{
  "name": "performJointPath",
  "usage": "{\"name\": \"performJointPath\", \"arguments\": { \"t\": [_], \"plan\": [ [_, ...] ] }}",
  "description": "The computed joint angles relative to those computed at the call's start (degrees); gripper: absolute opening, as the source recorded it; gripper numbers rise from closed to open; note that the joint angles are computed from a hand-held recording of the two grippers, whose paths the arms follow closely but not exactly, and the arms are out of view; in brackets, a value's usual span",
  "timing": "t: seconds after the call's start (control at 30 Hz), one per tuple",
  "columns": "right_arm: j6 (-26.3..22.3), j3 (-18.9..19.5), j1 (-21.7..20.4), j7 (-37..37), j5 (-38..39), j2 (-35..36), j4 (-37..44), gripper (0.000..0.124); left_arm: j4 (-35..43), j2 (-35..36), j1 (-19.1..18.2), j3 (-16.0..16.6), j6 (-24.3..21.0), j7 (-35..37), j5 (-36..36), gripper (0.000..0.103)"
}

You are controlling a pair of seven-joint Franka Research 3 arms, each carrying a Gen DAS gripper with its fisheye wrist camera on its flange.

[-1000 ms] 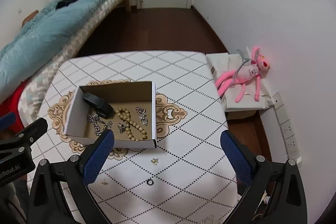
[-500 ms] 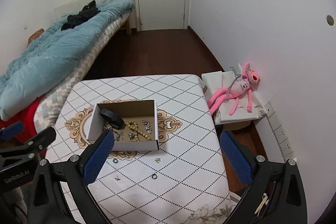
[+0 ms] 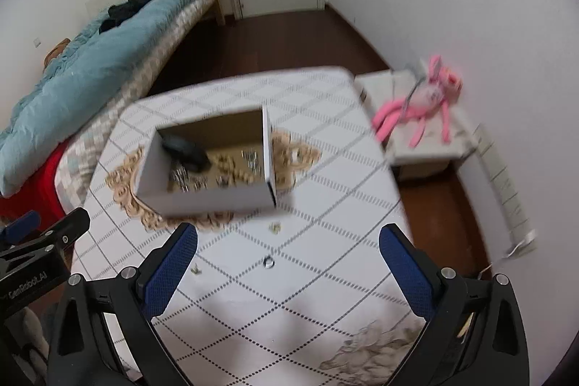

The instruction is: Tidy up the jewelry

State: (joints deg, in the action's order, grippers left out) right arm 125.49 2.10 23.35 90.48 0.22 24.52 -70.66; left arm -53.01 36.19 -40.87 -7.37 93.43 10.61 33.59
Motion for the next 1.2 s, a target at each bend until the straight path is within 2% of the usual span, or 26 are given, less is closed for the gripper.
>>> {"name": "performJointPath", "arguments": {
  "t": [0.07,0.23,0.43,0.53,0.63,0.67,0.9,1.07,1.13,1.2],
  "plan": [
    [-0.3,0.5,-0.8,-0.6,1.9,0.9,-1.3,0.077,-0.6,0.9,0.7,-0.6,0.2,0.3,-1.6,0.103],
    [1.3,1.0,-1.6,-2.5,4.3,2.5,-5.1,0.07,-2.8,2.3,2.2,-1.7,2.2,1.2,-5.1,0.102],
    [2.8,1.1,-1.0,-4.7,4.8,4.6,-5.5,0.058,-2.5,3.7,2.4,-1.5,3.9,2.4,-6.2,0.101],
    [2.1,1.0,0.0,-5.4,3.8,6.1,-4.2,0.04,-2.7,3.9,2.5,-1.4,5.5,3.1,-6.3,0.1],
    [4.8,-0.7,2.3,-4.6,-0.8,5.2,-6.3,0.025,-3.0,4.1,2.5,-1.5,7.1,3.9,-6.5,0.097],
    [5.5,-0.9,2.7,-4.5,-1.8,4.9,-7.0,0.014,-2.6,4.4,2.5,-1.5,7.2,4.2,-6.7,0.096],
    [6.4,0.0,0.9,-4.6,0.5,2.8,-9.3,0.012,0.2,6.7,1.8,-1.2,9.6,5.9,-7.3,0.091],
    [7.0,-0.2,-0.1,-2.8,1.3,1.0,-10.3,0.012,8.0,11.9,0.7,-0.5,8.5,8.6,-8.8,0.073],
    [7.2,-0.5,-0.3,-2.2,1.1,0.8,-10.3,0.012,10.7,13.7,0.1,0.1,8.0,9.9,-9.2,0.061],
    [7.0,-0.4,-0.8,-2.0,1.3,1.1,-9.7,0.012,14.1,15.8,-0.3,0.5,7.2,11.5,-9.9,0.044]
  ]
}}
